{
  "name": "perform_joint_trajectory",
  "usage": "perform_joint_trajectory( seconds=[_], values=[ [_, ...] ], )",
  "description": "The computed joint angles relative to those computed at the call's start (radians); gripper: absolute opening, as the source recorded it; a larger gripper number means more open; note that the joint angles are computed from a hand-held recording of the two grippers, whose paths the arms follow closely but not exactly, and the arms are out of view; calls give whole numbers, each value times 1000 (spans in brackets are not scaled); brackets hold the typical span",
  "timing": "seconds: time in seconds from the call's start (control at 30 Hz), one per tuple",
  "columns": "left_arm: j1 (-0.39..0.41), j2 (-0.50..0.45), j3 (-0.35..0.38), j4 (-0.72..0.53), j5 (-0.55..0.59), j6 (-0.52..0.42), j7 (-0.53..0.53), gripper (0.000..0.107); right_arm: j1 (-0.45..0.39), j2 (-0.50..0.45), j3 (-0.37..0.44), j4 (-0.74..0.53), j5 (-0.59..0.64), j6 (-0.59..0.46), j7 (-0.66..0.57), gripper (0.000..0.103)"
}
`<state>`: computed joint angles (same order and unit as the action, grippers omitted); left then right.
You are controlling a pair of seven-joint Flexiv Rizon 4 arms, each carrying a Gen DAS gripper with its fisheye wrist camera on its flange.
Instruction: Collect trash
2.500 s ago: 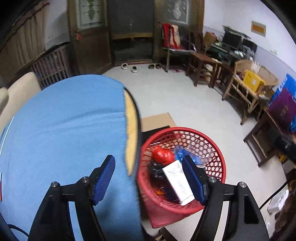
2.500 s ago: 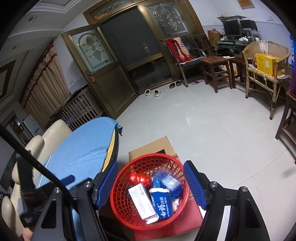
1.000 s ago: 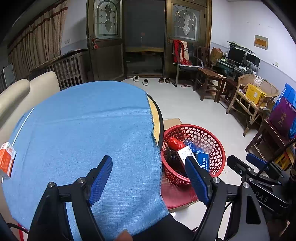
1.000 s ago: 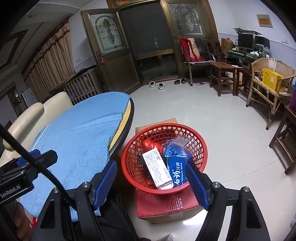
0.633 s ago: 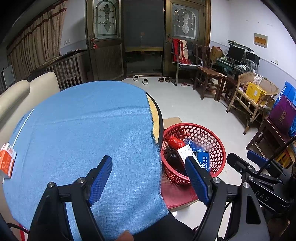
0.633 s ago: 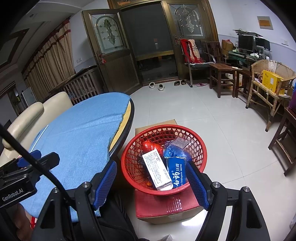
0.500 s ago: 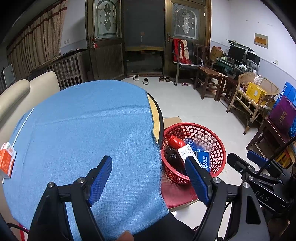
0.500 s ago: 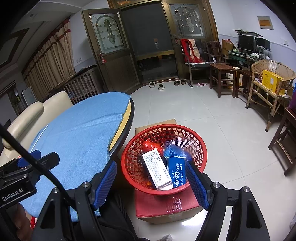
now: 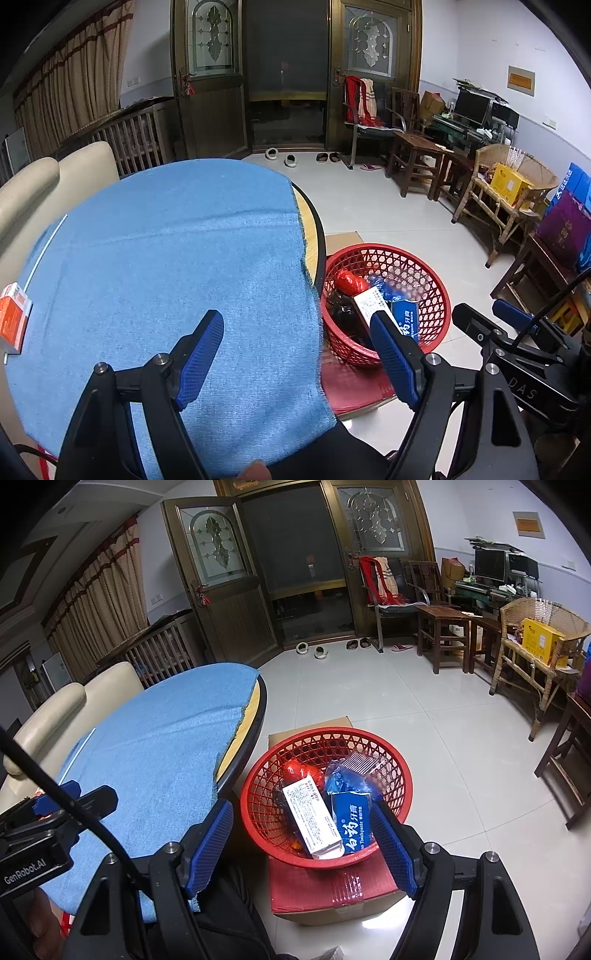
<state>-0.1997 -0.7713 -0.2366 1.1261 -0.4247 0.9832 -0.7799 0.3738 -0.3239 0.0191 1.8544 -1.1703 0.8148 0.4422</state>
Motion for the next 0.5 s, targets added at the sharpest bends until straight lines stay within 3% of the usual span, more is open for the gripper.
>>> perform_joint_trajectory(
  seconds=[0.5],
  values=[
    [9, 2, -24, 9, -16, -7, 43, 82, -6, -4, -2, 3, 22, 13, -10, 79]
  ],
)
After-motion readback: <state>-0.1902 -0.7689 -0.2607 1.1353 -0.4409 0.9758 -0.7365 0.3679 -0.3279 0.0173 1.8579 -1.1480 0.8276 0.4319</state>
